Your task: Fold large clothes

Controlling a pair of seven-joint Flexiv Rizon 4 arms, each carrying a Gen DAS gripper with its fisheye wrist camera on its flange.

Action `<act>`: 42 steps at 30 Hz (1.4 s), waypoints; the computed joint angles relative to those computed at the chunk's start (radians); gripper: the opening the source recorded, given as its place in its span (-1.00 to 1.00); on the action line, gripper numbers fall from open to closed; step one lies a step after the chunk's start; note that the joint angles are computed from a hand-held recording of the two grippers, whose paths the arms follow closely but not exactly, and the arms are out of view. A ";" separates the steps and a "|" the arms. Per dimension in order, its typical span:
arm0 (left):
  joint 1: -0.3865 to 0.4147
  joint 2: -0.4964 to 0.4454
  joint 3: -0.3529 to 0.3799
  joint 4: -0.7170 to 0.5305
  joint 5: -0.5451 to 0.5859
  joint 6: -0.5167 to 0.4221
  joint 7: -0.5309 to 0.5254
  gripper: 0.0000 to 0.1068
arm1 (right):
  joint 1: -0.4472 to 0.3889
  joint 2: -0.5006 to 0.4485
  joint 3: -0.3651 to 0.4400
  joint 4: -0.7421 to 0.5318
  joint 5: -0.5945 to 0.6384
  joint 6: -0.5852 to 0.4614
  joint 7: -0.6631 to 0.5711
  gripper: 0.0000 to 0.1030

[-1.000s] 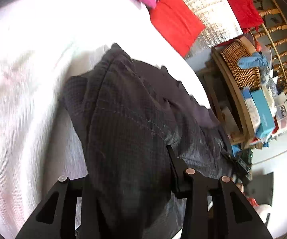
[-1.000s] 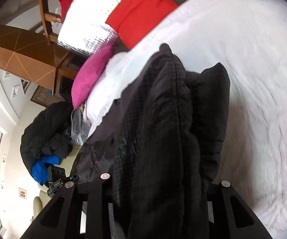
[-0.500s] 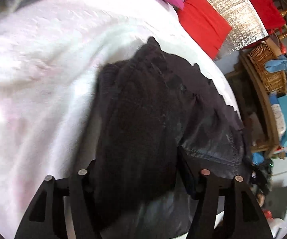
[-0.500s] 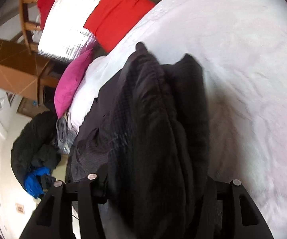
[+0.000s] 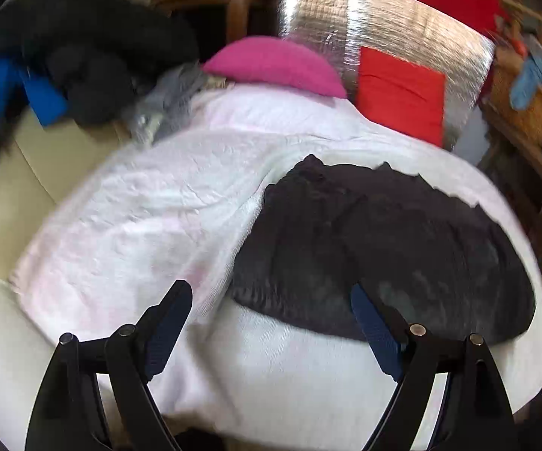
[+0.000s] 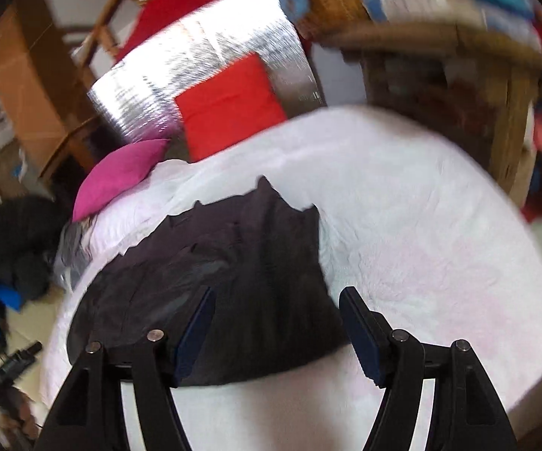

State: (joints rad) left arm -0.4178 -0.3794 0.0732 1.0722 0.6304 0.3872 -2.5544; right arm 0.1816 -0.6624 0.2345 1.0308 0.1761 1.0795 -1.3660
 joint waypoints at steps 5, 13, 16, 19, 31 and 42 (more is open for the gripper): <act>-0.134 0.011 0.004 -0.106 0.172 -0.180 0.038 0.63 | 0.045 0.173 -0.026 0.210 -0.056 0.127 0.007 0.40; -0.331 0.049 -0.005 -0.211 0.470 -0.354 0.017 0.85 | 0.093 0.398 -0.054 0.442 -0.166 0.242 0.085 0.41; -0.372 0.059 -0.017 -0.235 0.530 -0.386 0.019 0.87 | 0.119 0.471 -0.084 0.520 -0.252 0.277 0.171 0.41; -0.400 0.059 -0.025 -0.256 0.569 -0.409 0.034 0.87 | 0.120 0.520 -0.080 0.561 -0.298 0.282 0.210 0.41; -0.513 0.087 -0.043 -0.283 0.720 -0.478 0.016 0.88 | 0.106 0.652 -0.065 0.662 -0.398 0.292 0.328 0.41; -0.545 0.121 -0.074 -0.252 0.798 -0.496 0.009 0.90 | 0.106 0.683 -0.054 0.682 -0.423 0.311 0.348 0.41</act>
State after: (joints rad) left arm -0.9623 -0.2583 -0.0012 0.8206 1.4287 -0.1088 -2.5459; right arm 0.2874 0.0204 0.1809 1.7127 -0.2466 1.3900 -1.0177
